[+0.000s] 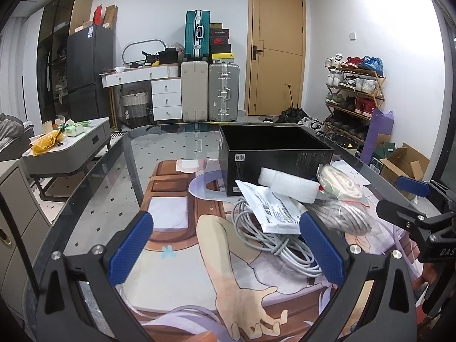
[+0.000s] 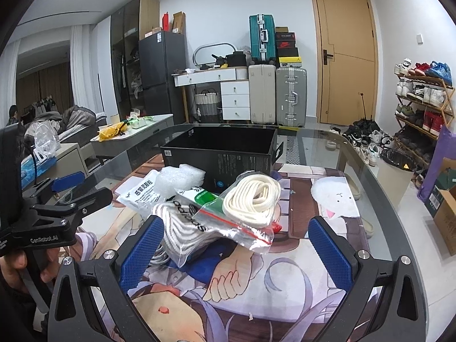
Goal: Organize soft objects
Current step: 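Lower the right gripper onto the zip bag of white rope and close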
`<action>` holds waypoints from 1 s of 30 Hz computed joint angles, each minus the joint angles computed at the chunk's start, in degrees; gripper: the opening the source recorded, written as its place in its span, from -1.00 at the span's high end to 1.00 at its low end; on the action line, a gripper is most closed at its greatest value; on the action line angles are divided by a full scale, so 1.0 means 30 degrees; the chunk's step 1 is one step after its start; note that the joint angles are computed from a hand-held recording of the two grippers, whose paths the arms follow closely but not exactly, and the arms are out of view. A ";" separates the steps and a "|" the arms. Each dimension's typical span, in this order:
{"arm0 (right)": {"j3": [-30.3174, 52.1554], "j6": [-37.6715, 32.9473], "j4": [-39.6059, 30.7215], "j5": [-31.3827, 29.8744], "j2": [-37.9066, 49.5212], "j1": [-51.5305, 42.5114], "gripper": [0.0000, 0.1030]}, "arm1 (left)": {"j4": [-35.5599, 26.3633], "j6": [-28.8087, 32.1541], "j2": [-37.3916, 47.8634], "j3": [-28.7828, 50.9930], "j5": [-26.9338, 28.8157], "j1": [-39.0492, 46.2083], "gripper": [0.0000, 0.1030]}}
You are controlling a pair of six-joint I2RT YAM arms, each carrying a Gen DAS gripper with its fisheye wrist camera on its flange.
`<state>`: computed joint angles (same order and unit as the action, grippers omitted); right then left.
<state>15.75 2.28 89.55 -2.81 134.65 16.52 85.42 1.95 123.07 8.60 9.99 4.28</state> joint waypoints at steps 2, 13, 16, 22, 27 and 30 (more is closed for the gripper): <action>0.0188 0.0097 -0.1259 -0.0235 -0.0898 -0.0172 -0.99 | -0.1077 0.0002 -0.0639 0.0241 0.0020 -0.0019 -1.00; 0.2763 0.0073 -0.8994 -0.0651 -0.4144 -0.1105 -0.99 | -0.6745 -0.0152 -0.3234 0.2359 -0.0245 -0.0683 -1.00; 0.3773 0.0131 -1.0714 -0.0759 -0.4243 -0.1353 -0.99 | -0.7927 -0.0026 -0.3308 0.3093 -0.0339 -0.0814 -1.00; 0.6005 0.0606 -1.3514 -0.1652 -0.3768 -0.1784 -0.99 | -0.9943 -0.0091 -0.3031 0.4507 -0.0358 -0.0822 -1.00; 0.7983 0.0563 -1.5696 -0.1844 -0.3047 -0.1726 -0.99 | -1.1168 0.0080 -0.2523 0.5473 -0.0305 -0.0730 -1.00; 0.9152 0.0473 -1.6843 -0.2264 -0.2412 -0.1767 -0.99 | -1.1944 0.0106 -0.2110 0.6091 -0.0119 -0.0604 -1.00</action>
<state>43.21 3.70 39.02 -9.61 127.41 11.22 49.59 2.27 116.74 26.87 9.63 2.47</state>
